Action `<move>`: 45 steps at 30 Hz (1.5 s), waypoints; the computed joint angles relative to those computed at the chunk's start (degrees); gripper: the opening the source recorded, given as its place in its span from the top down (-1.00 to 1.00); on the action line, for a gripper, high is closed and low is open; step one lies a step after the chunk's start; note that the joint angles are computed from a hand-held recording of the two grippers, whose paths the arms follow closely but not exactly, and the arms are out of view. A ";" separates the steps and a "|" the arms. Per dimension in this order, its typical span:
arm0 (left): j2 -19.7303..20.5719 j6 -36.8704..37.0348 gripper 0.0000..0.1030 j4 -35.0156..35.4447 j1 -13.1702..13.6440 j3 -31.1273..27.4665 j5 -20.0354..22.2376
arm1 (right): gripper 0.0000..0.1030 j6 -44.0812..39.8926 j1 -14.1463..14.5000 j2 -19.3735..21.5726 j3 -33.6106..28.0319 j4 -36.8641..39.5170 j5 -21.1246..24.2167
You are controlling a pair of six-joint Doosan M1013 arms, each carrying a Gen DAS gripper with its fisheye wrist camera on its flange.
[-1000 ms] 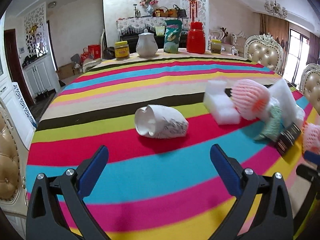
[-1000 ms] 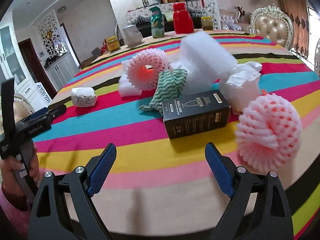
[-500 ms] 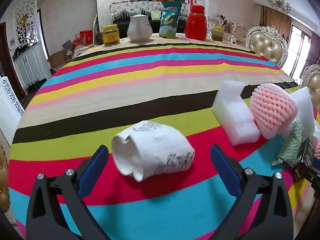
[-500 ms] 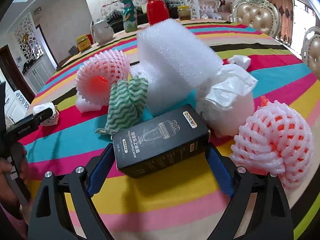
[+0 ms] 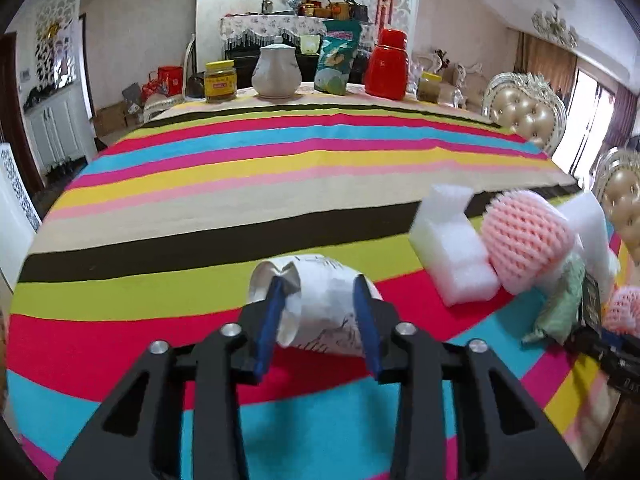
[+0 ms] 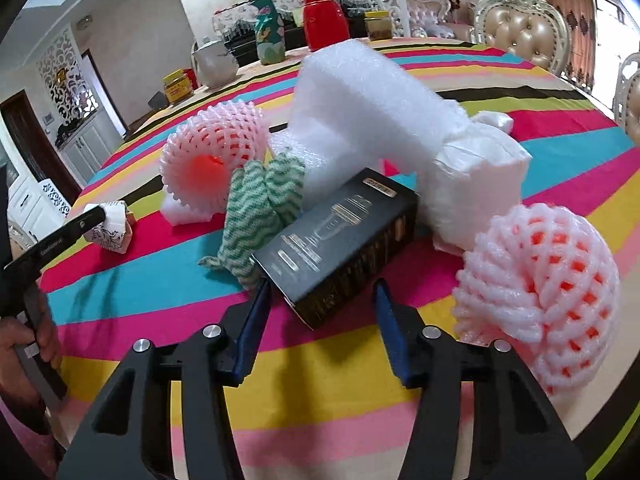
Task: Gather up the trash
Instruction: 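Grasp the white paper cup with the left gripper while the right grasps the black box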
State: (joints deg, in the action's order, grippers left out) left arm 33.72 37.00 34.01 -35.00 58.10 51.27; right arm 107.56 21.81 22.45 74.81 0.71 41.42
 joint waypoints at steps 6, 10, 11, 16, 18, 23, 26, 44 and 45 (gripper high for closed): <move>-2.02 8.13 0.36 -12.84 0.29 3.04 -5.28 | -0.55 6.98 0.16 -1.40 1.62 -5.21 -1.35; -2.66 0.35 -0.70 -3.34 -0.96 4.05 -5.26 | -0.62 4.68 0.56 -1.01 0.42 -3.60 -1.78; -2.73 -2.25 -0.78 -0.35 -1.24 4.19 -5.05 | -0.62 4.87 0.82 -0.61 -0.26 -4.06 -1.60; -0.44 -1.56 -0.78 -0.03 -0.60 0.06 -1.80 | -0.62 10.53 2.18 2.91 -5.51 -10.93 3.59; 0.42 -0.60 -0.78 -0.72 -0.33 -1.13 -0.81 | -0.62 12.00 2.31 3.92 -6.78 -12.35 5.40; 2.82 4.03 -0.71 -4.87 -0.02 -3.93 2.35 | -0.51 12.46 1.76 3.14 -5.16 -12.37 4.75; 2.77 5.90 -0.35 -6.86 0.05 -3.78 2.29 | -0.11 11.54 0.82 1.68 -2.70 -9.40 3.61; -4.62 -4.25 0.06 2.63 -4.57 7.13 -3.12 | 0.26 -4.75 1.32 -7.59 8.04 0.51 -7.44; -5.17 -5.57 0.06 3.67 -4.98 7.96 -3.47 | 0.26 -5.34 1.41 -7.91 8.47 1.01 -7.77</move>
State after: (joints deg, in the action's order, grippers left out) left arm 28.54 31.43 37.68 -39.97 66.06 47.80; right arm 102.21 23.22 14.54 83.28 1.72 33.65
